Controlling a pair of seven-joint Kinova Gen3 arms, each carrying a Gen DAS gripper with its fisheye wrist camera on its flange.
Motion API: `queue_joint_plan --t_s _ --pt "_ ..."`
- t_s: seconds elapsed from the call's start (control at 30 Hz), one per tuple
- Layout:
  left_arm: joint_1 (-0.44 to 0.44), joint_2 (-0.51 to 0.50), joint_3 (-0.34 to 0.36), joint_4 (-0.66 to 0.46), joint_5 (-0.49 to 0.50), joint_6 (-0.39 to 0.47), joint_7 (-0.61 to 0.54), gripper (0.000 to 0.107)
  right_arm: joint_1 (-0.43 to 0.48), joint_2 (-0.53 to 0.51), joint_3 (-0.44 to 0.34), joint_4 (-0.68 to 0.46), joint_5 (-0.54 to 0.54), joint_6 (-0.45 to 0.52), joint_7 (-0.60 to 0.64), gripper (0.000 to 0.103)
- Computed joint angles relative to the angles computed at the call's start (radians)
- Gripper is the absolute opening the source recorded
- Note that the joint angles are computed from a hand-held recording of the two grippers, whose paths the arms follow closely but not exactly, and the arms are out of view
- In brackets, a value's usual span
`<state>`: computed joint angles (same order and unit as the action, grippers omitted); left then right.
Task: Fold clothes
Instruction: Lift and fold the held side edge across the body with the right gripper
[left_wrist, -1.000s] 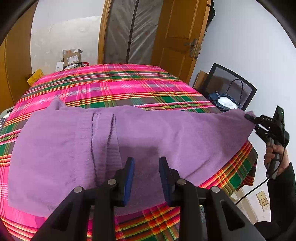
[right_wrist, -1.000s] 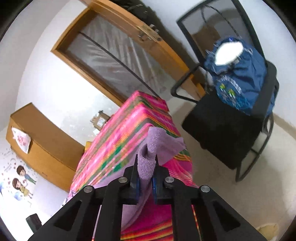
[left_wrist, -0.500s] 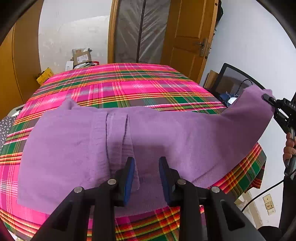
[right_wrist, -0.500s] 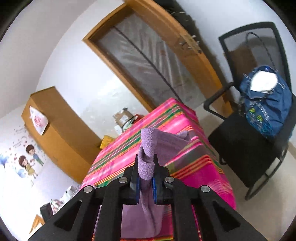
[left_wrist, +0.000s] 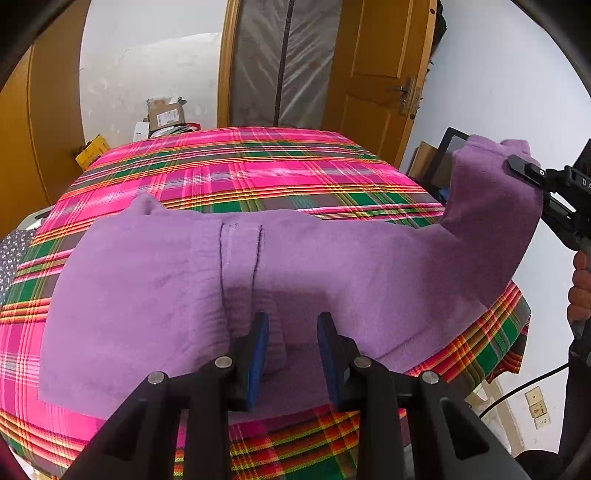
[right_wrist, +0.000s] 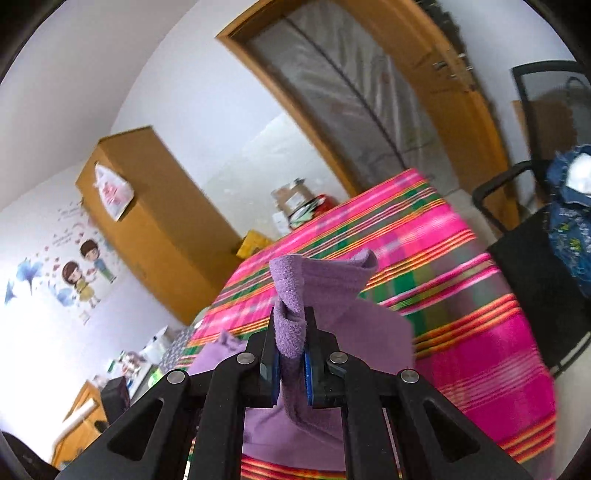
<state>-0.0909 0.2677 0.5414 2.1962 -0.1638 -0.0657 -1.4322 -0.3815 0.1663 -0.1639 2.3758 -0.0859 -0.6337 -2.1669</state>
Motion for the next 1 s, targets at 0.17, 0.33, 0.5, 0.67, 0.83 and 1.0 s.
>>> queue_joint_plan --t_s 0.17,0.33,0.5,0.67,0.83,1.0 --pt "-0.054 -0.009 0.043 0.026 -0.023 -0.025 0.031 0.028 0.016 0.052 -0.03 -0.08 0.113 0.045 -0.06 0.009" --pt "-0.117 -0.011 0.092 0.042 -0.074 -0.038 0.083 0.028 0.026 0.114 -0.059 -0.15 0.203 0.078 -0.114 0.009" --pt "-0.193 -0.014 0.152 0.062 -0.145 -0.061 0.153 0.028 0.035 0.201 -0.09 -0.238 0.266 0.142 -0.157 0.009" --pt "-0.28 -0.018 0.209 0.084 -0.237 -0.092 0.245 0.028 0.009 0.277 -0.102 -0.317 0.284 0.229 -0.132 0.009" --pt "-0.344 -0.011 0.241 0.095 -0.326 -0.117 0.336 0.028 0.015 0.353 -0.158 -0.424 0.3 0.386 -0.079 0.014" --pt "-0.373 -0.004 0.247 0.096 -0.403 -0.128 0.42 0.028 0.078 0.387 -0.271 -0.461 0.327 0.46 -0.02 0.033"
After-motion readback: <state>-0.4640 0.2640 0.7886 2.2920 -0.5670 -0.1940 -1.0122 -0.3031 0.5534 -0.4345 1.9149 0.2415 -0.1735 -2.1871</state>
